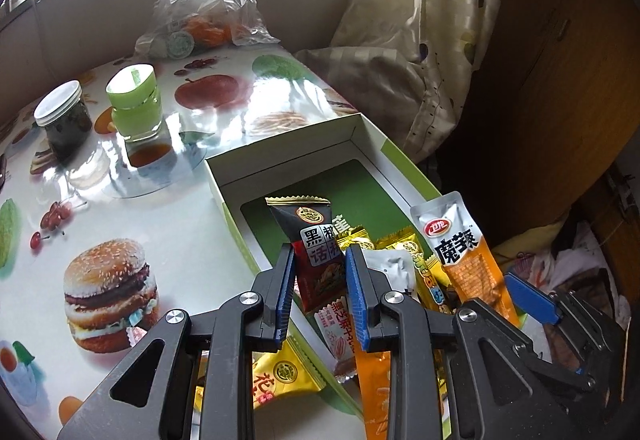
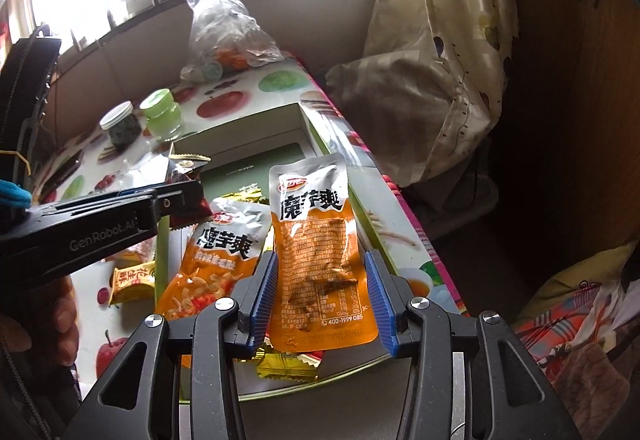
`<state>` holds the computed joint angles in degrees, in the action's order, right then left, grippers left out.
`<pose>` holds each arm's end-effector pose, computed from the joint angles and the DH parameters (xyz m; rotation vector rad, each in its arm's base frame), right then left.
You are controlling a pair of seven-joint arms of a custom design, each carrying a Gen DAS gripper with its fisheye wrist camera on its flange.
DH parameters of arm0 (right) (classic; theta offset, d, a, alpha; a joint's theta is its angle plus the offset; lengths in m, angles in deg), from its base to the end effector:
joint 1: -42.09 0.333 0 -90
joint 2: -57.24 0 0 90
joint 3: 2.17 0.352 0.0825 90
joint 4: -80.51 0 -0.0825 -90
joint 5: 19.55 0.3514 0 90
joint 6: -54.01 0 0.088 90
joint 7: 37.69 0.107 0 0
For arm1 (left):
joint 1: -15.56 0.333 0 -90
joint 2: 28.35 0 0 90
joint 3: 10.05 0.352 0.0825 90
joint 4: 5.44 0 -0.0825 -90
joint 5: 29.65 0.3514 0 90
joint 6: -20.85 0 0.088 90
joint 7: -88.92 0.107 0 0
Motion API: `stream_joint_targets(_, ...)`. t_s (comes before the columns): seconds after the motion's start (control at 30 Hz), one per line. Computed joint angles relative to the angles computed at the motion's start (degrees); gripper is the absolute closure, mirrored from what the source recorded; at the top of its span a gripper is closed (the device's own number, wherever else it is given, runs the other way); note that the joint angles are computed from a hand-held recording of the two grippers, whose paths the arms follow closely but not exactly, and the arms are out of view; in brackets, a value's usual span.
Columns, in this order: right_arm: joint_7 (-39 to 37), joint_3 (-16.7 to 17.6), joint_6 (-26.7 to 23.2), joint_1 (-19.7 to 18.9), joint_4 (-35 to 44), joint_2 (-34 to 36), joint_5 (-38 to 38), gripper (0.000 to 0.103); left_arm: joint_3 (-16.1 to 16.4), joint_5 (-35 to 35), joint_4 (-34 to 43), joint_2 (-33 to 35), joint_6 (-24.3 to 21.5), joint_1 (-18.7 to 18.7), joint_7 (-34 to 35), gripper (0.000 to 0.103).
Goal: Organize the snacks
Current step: 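Carry the orange packet and plum packet with both grippers toward the green box, then open the left gripper dropping the plum packet while the right gripper releases the orange packet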
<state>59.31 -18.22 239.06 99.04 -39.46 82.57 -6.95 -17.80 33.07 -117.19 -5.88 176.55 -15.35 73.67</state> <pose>0.4755 0.4090 0.3585 -2.0746 1.3236 -0.3851 0.4750 -0.4111 0.3631 -2.1182 1.6480 -0.7888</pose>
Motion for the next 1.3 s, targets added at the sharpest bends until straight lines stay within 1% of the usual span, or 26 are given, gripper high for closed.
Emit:
stream_joint_targets(0.1,-0.66,1.58,0.08,-1.45,0.20,0.01,-0.08,0.059,-0.04,-0.53,0.39,0.46,0.17,0.16,0.54,0.077)
stream_joint_targets(0.2,-1.46,4.02,0.17,-3.76,0.47,-0.01,-0.06,0.059,0.12,-1.01,0.77,0.84,0.42,0.21,1.09,0.077)
stream_joint_targets(0.33,-2.32,6.03,-0.06,-5.69,1.08,0.24,0.00,0.058,0.32,-2.09,0.99,1.33,0.84,0.24,1.55,0.077)
stream_joint_targets(0.5,-2.33,6.17,-0.44,-5.81,1.56,0.48,0.10,0.057,0.87,-2.52,1.01,1.61,1.96,0.21,1.81,0.077)
stream_joint_targets(0.67,-2.35,6.65,-0.41,-6.29,1.66,0.58,-0.04,0.056,1.10,-3.08,1.06,1.71,1.88,0.07,2.71,0.077)
stream_joint_targets(0.93,-1.75,6.18,-0.54,-5.70,2.27,1.08,-0.19,0.055,1.06,-4.53,1.65,2.02,1.09,-0.17,3.99,0.076)
stream_joint_targets(1.1,-1.84,6.83,-0.76,-6.38,2.65,1.24,-0.36,0.053,1.19,-4.48,1.93,2.19,1.44,-0.38,4.43,0.067)
stream_joint_targets(1.17,-1.84,7.15,-0.91,-6.72,2.69,1.25,-0.40,0.053,1.21,-4.52,2.16,2.34,1.43,-0.53,4.61,0.064)
stream_joint_targets(1.27,-1.82,7.82,-0.98,-7.37,2.75,1.21,-0.38,0.052,1.19,-4.90,2.23,2.29,0.82,-0.74,4.86,0.063)
stream_joint_targets(1.3,-1.75,7.95,-0.97,-7.46,2.77,1.21,-0.35,0.051,1.22,-4.92,2.18,2.20,0.56,-0.84,4.77,0.062)
